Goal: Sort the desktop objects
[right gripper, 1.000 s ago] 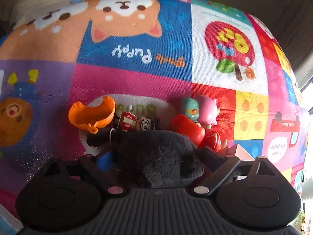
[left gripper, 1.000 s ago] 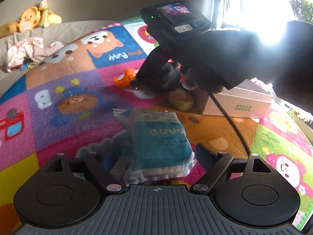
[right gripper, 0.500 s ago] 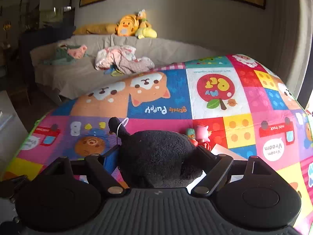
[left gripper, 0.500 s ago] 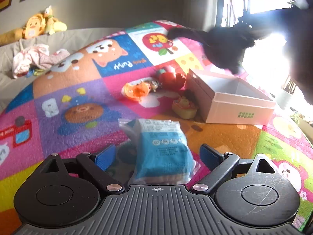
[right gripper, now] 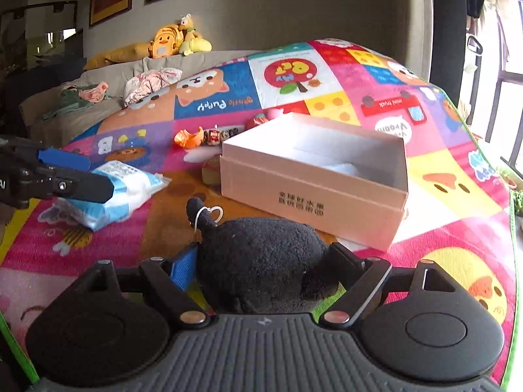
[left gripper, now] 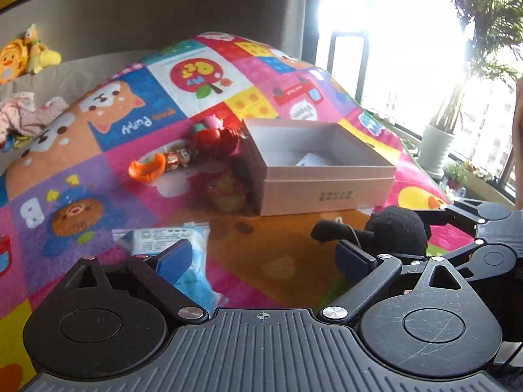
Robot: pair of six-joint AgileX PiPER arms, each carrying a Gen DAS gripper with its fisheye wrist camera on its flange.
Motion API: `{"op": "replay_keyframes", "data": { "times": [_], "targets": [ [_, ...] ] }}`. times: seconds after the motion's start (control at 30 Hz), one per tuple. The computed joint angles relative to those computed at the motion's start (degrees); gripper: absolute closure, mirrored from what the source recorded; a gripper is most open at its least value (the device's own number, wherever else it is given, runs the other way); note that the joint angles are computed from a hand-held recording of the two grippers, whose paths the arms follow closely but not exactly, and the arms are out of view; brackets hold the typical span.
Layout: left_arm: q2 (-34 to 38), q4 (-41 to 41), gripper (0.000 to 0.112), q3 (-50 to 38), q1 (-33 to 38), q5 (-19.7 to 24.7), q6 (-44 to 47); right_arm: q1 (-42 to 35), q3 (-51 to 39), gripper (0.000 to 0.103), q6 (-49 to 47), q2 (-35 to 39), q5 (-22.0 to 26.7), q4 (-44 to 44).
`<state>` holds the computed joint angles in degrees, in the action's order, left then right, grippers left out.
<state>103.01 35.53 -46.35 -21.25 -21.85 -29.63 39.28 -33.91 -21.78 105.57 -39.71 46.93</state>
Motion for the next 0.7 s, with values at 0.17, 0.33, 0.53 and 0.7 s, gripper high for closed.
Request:
{"op": "replay_keyframes", "data": {
  "times": [0.17, 0.33, 0.53, 0.7],
  "targets": [
    [1.5, -0.9, 0.014, -1.8, -3.4, 4.1, -0.2, 0.8, 7.5, 0.000, 3.9, -4.6, -3.8, -1.5],
    [2.3, -1.1, 0.013, -1.9, -5.3, 4.8, 1.1, -2.6, 14.4, 0.000, 18.4, -7.4, -4.7, -7.0],
    [2.3, -3.5, 0.013, -1.8, -6.2, 5.6, 3.3, -8.1, 18.5, 0.000, 33.8, -6.5, -5.1, -16.6],
    [2.5, -1.6, 0.012, -2.0, -6.7, 5.9, 2.1, -10.4, 19.1, 0.000, 38.0, -6.4, -5.8, -15.5]
  ]
}}
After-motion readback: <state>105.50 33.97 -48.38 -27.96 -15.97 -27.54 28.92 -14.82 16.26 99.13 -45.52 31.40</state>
